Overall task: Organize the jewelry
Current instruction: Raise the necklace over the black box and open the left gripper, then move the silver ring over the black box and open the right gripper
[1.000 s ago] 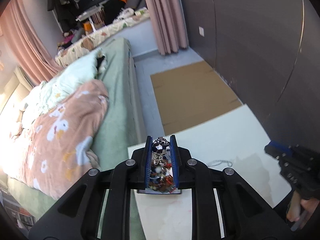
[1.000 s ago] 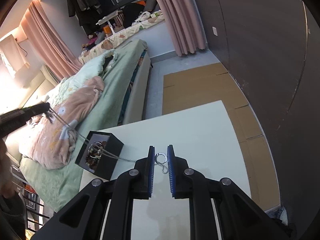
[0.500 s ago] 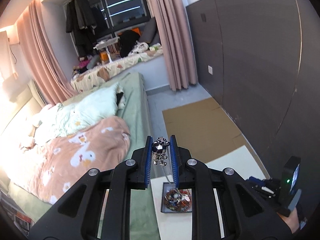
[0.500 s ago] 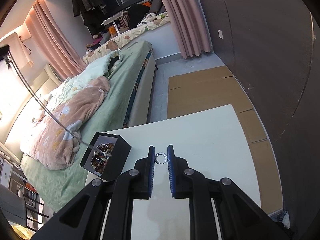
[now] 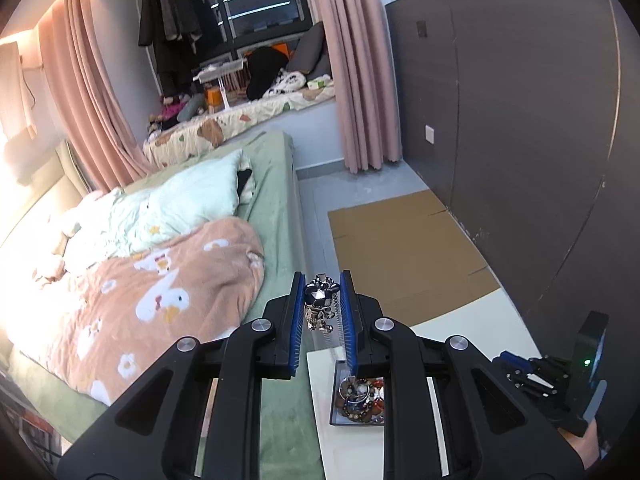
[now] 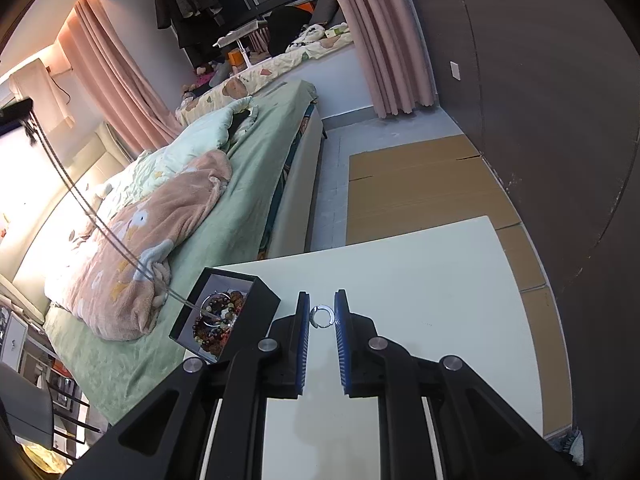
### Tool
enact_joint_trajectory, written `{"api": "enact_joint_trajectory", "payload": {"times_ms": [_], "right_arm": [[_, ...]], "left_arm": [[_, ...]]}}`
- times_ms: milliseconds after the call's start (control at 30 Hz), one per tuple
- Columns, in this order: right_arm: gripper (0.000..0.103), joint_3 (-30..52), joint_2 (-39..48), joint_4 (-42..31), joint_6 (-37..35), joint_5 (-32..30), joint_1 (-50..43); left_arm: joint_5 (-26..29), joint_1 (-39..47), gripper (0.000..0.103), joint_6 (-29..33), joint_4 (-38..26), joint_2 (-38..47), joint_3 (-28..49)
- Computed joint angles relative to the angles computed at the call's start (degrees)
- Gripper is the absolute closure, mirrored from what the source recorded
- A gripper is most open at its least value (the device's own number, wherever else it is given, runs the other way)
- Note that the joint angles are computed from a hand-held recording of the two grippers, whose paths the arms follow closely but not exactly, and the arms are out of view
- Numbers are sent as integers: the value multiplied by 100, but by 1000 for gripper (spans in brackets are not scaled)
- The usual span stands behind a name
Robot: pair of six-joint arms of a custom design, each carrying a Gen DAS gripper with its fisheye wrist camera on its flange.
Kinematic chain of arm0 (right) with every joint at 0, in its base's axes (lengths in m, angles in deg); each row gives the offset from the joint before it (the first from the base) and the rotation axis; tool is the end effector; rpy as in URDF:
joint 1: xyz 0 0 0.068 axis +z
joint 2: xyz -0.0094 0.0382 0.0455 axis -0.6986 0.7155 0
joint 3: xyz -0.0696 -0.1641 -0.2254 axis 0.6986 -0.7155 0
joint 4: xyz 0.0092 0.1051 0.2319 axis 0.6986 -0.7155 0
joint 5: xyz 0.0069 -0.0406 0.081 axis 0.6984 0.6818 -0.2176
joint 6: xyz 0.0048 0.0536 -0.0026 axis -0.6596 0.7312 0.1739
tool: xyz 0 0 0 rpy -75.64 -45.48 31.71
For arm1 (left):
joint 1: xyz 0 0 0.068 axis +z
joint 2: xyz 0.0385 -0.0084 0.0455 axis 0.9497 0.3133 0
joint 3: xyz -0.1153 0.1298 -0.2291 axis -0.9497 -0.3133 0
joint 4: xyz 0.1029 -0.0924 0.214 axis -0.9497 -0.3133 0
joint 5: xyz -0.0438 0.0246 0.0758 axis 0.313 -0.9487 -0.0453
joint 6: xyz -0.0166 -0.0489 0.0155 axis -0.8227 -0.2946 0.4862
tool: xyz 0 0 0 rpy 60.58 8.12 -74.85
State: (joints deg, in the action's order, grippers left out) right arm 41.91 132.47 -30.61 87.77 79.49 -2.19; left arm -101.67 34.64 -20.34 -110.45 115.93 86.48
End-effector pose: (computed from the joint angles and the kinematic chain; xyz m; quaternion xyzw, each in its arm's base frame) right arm 0.2039 0.1846 0.2290 -0.1090 0.9131 0.2290 0.3192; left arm 0.1375 -0.0749 0.4043 -0.0309 0.8940 0.1211 0.4302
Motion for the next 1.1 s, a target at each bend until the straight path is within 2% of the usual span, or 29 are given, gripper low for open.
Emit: {"api": "enact_joint_trajectory", "payload": {"times_ms": [267,367,400,433,467,500,600,700,800,833,900,1000,1100], "right_arm": [[90,158,276,199,86,202,267],[90,221,418,305,147,316,383],[90,247,457,328,170,342,418],[90,264,495,360,191,359,448],[90,283,541,402,209,374,479],[90,307,597,460,228,389,514],[90,396,773,618,280,447,645],[90,487,1008,823,366,538,857],[90,619,1296,964,384,577,1030],[90,709,1411,969,363,626,1103],[90,877,1620,1014,306,650,1218],[90,1121,1906,1086,264,630,1323],[90,1350,2180,1116,280,556,1374]], "left_arm": [[1672,1458,85,638,1623,-797,-1963],[2586,2150,84,728,2305,-1014,-2832],[2936,2367,78,740,2560,-1096,-3183],[3150,2525,56,689,2824,-1226,-3556],[3219,2597,46,640,3025,-1355,-3834],[3370,2732,39,581,3295,-1575,-4232],[4311,3575,39,628,3834,-1987,-5137],[4840,4221,35,818,4300,-2054,-5727],[5634,5008,31,1239,4332,-1896,-5834],[5784,5215,25,1431,4318,-1874,-5818],[5924,5595,20,1818,4207,-1945,-5777],[6431,6207,19,2360,4258,-1597,-5694],[6691,6710,17,2763,4303,-1267,-5629]]}}
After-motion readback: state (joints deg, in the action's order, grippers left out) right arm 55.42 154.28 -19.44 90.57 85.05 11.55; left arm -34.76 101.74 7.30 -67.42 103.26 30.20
